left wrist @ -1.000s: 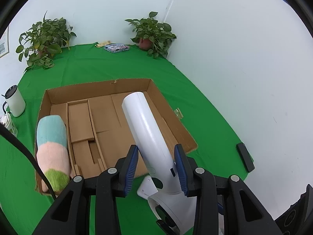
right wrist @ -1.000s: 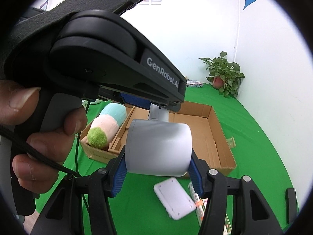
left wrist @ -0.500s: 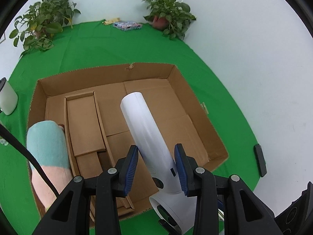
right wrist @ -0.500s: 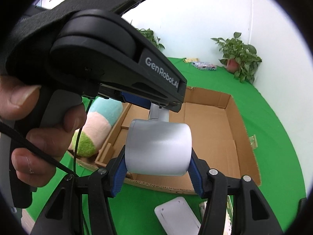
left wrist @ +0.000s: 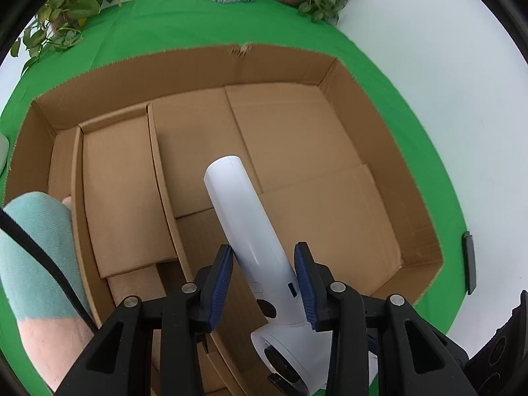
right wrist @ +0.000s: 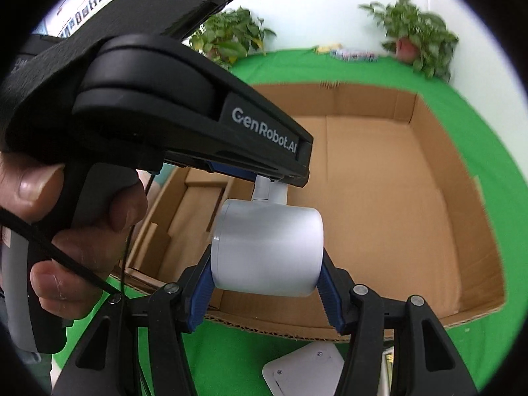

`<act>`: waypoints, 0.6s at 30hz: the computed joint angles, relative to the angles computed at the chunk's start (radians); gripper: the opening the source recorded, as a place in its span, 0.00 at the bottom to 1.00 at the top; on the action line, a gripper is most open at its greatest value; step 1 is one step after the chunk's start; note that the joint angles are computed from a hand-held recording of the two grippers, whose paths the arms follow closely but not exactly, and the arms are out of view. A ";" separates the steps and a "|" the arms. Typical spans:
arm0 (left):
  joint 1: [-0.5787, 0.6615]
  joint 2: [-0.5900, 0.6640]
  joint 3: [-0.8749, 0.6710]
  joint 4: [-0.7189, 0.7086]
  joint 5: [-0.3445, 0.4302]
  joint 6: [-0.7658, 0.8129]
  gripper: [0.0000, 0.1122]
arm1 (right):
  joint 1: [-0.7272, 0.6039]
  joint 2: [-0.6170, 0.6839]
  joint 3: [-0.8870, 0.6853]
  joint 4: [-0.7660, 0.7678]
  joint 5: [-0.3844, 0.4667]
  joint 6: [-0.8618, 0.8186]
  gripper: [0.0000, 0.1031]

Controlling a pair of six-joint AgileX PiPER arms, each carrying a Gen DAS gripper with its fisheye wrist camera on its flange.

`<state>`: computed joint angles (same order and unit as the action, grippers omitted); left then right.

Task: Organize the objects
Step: 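Lift the hair dryer with the right gripper and carry it over the box, then lower the hair dryer into the box and open the right gripper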

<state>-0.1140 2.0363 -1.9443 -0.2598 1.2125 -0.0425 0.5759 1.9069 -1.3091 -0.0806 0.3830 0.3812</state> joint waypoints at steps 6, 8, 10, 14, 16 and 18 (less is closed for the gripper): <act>0.012 0.022 0.040 -0.019 -0.033 0.023 0.32 | -0.025 0.035 0.001 0.202 0.013 -0.175 0.54; 0.015 0.020 0.039 -0.027 -0.023 0.025 0.31 | -0.025 0.038 0.001 0.253 0.026 -0.207 0.54; 0.024 0.013 0.037 -0.035 -0.020 0.025 0.31 | -0.037 0.056 -0.016 0.274 0.036 -0.226 0.54; 0.047 -0.046 0.090 -0.029 -0.052 0.008 0.31 | -0.034 0.058 -0.009 0.309 0.031 -0.248 0.54; 0.072 -0.083 0.128 -0.062 -0.066 0.022 0.31 | -0.030 0.060 -0.015 0.316 0.042 -0.243 0.55; 0.081 -0.138 0.176 -0.040 -0.091 0.025 0.31 | -0.024 0.059 -0.014 0.324 0.043 -0.259 0.58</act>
<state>-0.0328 1.8986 -1.7687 -0.2996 1.1210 -0.0172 0.5523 1.9655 -1.3229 0.2435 0.4259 0.1222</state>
